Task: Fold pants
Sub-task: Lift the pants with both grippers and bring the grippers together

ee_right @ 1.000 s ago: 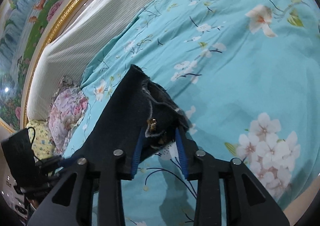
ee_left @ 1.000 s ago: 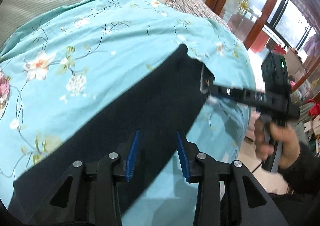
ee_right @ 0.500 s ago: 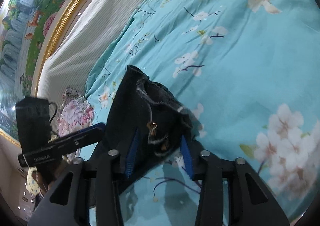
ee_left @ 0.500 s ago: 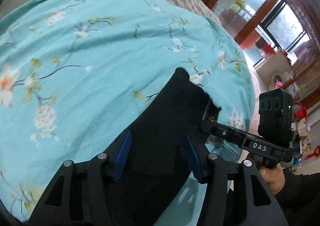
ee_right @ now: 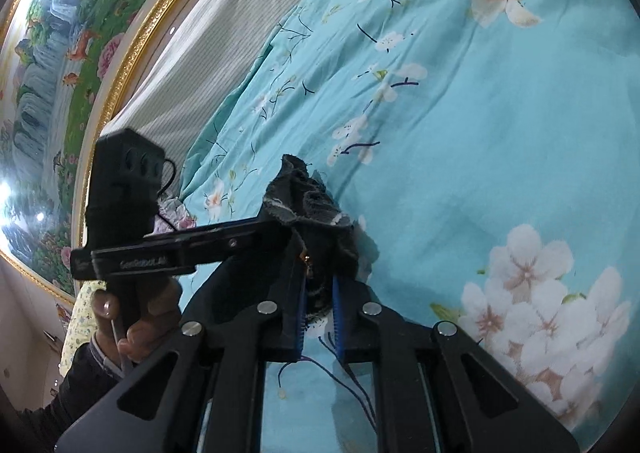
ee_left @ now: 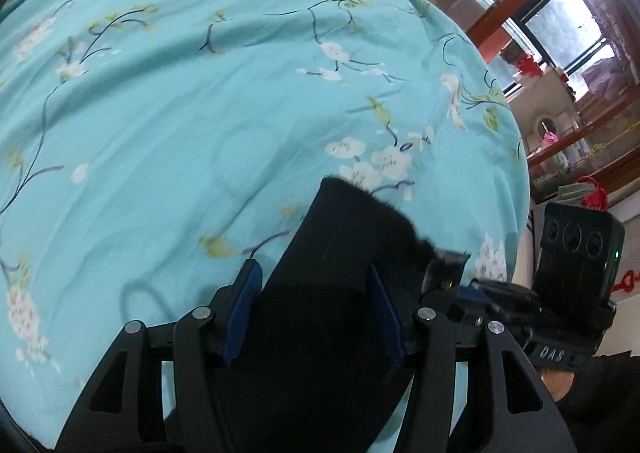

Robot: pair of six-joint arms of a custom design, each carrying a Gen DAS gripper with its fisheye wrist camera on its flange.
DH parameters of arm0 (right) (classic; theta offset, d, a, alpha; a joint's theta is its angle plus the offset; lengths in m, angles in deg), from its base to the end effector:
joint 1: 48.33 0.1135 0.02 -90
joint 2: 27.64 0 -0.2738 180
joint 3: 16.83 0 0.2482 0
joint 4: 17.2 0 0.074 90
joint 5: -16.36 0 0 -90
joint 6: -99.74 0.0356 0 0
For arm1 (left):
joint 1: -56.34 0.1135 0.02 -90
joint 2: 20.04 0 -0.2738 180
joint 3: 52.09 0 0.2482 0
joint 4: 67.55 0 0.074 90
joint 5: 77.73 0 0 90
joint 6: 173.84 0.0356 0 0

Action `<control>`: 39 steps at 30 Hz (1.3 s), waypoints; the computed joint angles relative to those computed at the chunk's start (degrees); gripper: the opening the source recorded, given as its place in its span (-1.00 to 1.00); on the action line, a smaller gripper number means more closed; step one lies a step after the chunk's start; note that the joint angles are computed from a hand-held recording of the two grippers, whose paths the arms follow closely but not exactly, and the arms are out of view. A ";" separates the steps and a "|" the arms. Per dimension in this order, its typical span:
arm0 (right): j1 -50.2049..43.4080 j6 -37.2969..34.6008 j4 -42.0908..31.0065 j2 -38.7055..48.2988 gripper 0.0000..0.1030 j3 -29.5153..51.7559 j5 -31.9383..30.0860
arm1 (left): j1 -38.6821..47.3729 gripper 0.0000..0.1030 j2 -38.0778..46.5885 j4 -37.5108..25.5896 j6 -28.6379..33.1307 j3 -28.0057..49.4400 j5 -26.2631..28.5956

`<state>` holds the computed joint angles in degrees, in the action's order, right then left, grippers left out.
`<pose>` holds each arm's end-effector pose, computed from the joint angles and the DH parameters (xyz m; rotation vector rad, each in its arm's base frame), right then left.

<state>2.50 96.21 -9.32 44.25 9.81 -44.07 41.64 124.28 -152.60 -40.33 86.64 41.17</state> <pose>0.1356 0.1386 0.1338 0.9572 2.0290 0.8109 0.4679 -0.1405 0.1439 1.4248 2.5680 -0.7371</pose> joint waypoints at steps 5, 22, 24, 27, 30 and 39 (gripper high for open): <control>-0.58 -0.91 -0.80 -0.01 -0.77 0.68 -0.81 | -0.38 -0.60 -0.18 -0.50 -0.37 0.34 2.92; 2.07 -15.25 5.50 -2.01 -0.77 7.89 0.07 | 13.01 -0.83 -16.45 -4.77 7.39 -9.21 17.24; 2.33 -17.34 6.26 -0.47 -0.77 10.22 -0.64 | 15.28 -0.83 -17.43 -5.80 8.39 -9.54 18.40; 2.02 -20.17 8.20 2.80 -0.77 13.94 -3.29 | 18.74 -0.84 -18.39 -7.63 10.11 -10.10 20.19; 1.80 -22.41 8.71 6.52 -0.77 18.12 -5.91 | 23.19 -0.84 -18.79 -9.89 12.98 -10.07 21.66; 0.57 -27.30 8.65 19.29 -0.77 30.76 -16.44 | 34.47 -0.84 -13.92 -16.24 18.05 -5.64 24.30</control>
<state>3.07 68.90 -0.67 63.54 40.57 -60.50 76.11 110.36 -168.84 -22.28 80.99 65.47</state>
